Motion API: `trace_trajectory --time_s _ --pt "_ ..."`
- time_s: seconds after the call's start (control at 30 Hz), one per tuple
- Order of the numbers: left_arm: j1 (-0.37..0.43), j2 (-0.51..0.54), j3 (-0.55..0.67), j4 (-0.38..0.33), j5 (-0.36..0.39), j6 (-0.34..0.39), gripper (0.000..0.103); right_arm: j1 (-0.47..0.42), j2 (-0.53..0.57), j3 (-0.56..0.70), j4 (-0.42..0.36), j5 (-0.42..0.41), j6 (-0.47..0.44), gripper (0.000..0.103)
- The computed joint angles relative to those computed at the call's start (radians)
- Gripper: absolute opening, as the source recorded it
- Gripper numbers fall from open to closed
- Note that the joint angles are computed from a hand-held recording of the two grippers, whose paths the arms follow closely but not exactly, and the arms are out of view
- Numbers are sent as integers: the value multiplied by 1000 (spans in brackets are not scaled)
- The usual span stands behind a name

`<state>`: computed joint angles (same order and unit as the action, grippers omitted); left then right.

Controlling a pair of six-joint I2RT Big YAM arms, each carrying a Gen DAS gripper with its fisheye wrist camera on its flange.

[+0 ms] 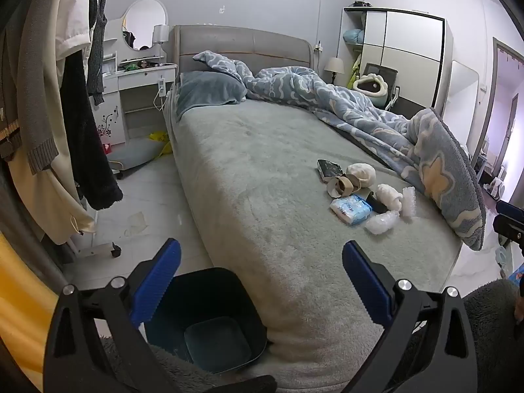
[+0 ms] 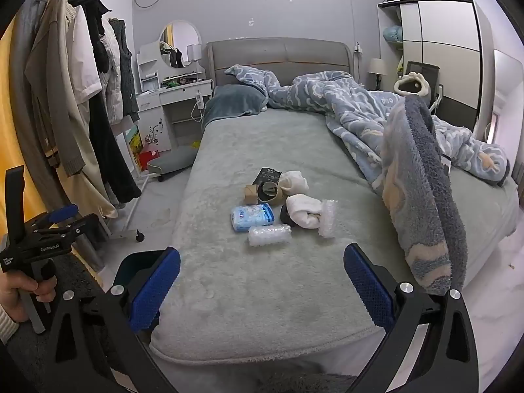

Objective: Collect trash

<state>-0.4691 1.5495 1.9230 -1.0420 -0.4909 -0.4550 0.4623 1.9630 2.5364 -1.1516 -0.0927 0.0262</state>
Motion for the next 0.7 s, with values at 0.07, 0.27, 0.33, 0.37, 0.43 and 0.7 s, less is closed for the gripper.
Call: trace_trajectory --time_s 0.07,0.27,0.33,0.37,0.43,0.7 --pt "0 1 1 -1 1 0 100 0 0 -1 1 0 1 101" --pt "0 1 3 -4 0 -2 100 1 4 5 -4 2 -3 101" --pt "-1 1 3 -5 0 -2 100 2 3 4 -3 2 -3 101" --pt "0 2 4 -5 0 -1 100 2 3 4 -3 2 -2 101" --pt "0 2 4 -5 0 -1 100 2 4 5 -4 3 -1 101" --pt "0 3 5 -8 0 -1 100 1 4 6 -5 1 -2 101"
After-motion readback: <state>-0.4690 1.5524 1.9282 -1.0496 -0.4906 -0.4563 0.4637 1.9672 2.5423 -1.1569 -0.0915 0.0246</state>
